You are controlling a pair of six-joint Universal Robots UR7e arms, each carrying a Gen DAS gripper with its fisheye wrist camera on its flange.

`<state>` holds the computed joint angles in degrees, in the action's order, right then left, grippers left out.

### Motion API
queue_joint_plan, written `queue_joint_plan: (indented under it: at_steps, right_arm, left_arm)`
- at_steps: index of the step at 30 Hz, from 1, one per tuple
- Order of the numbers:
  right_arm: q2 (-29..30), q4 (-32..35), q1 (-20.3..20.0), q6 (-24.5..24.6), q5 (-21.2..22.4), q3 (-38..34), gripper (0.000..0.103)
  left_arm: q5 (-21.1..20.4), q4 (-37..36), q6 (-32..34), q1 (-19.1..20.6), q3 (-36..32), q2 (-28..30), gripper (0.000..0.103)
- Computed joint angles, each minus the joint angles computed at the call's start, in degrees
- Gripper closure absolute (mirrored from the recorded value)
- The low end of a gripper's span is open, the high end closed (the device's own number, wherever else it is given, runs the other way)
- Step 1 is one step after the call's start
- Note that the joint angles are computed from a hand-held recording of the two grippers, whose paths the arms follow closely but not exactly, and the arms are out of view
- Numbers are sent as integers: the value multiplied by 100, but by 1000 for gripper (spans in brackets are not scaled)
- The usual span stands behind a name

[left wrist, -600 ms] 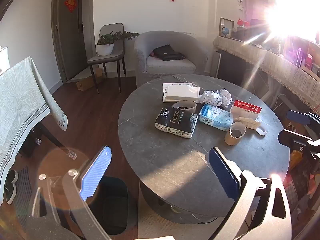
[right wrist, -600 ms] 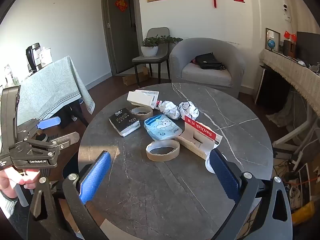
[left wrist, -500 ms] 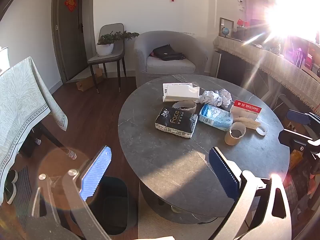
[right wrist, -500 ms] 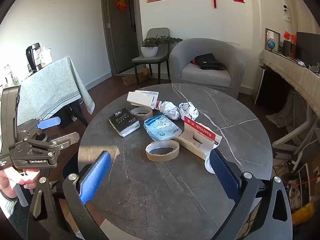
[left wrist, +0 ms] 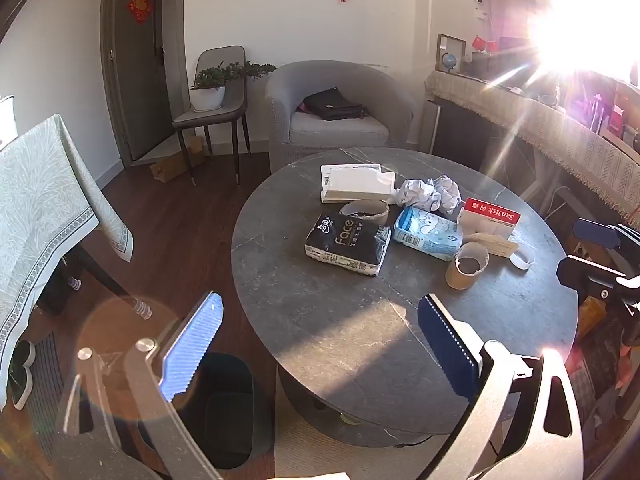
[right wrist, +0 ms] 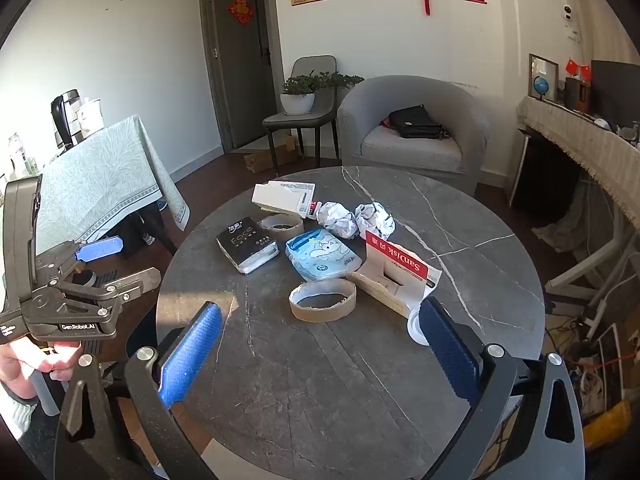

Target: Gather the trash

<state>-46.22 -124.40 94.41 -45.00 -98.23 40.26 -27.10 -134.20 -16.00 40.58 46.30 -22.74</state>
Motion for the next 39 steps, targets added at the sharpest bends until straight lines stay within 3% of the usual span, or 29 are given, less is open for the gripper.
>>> queue_joint_plan:
  at_steps: [39]
  right_arm:
    - [-9,-64,35,34,-19,120,3]
  left_arm:
    - [-41,51,-24,-9,-106,84,3]
